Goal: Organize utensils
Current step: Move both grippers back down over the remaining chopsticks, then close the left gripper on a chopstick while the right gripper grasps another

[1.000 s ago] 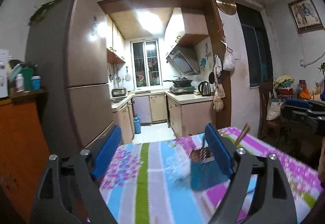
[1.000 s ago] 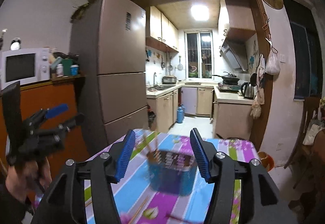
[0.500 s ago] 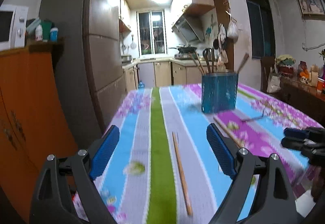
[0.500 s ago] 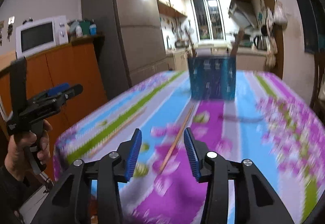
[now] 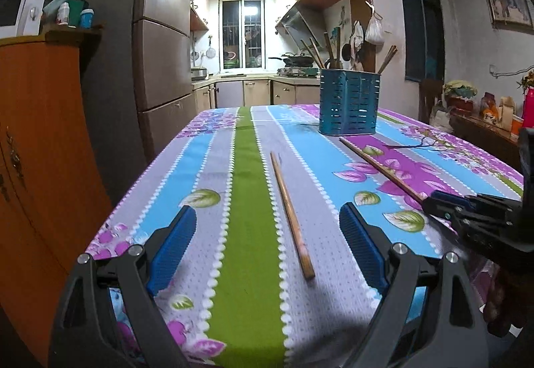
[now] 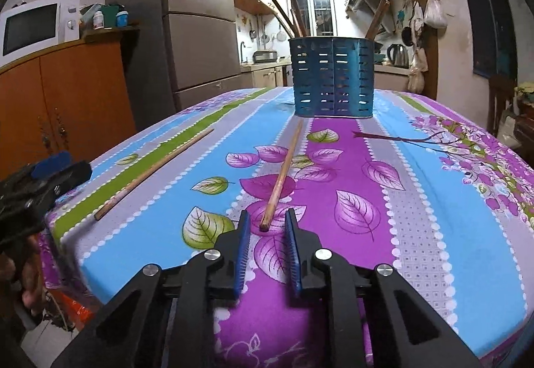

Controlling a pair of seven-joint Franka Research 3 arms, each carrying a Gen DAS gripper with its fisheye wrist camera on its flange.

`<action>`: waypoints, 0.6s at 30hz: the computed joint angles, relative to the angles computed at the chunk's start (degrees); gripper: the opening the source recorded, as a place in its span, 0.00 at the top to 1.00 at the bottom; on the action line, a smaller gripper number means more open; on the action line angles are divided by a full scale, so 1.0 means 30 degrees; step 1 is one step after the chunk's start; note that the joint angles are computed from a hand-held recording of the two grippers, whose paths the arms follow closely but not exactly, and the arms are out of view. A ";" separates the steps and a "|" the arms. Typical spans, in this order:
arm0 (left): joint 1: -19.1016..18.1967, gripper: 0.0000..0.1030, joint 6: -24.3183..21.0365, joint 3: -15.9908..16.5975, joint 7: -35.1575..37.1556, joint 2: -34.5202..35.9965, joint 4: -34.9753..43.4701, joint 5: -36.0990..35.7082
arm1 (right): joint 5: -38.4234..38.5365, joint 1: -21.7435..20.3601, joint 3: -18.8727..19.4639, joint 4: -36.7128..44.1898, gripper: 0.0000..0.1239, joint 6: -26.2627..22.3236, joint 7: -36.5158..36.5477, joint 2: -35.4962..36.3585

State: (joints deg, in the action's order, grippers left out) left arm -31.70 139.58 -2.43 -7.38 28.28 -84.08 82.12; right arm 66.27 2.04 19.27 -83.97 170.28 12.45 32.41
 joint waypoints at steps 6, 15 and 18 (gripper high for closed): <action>-0.0115 0.18 0.0580 0.0078 -0.1504 -0.0090 -0.0599 0.1641 | 0.0079 0.0108 0.0480 0.0526 0.85 0.1139 -0.0416 0.0559; 0.0016 0.36 0.1278 -0.0184 -0.2018 0.0230 -0.0800 0.2331 | 0.0506 -0.0603 0.1938 0.1033 0.92 0.2357 -0.1818 0.1214; -0.0073 0.44 0.1349 -0.0143 -0.1912 0.0479 -0.0580 0.2319 | 0.0437 -0.0648 0.1997 0.1085 0.92 0.2347 -0.1731 0.1258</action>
State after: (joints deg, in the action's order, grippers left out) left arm -31.92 143.63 -2.86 -13.12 29.72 -85.82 89.08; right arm 67.58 0.09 25.26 -80.72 177.32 7.25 36.19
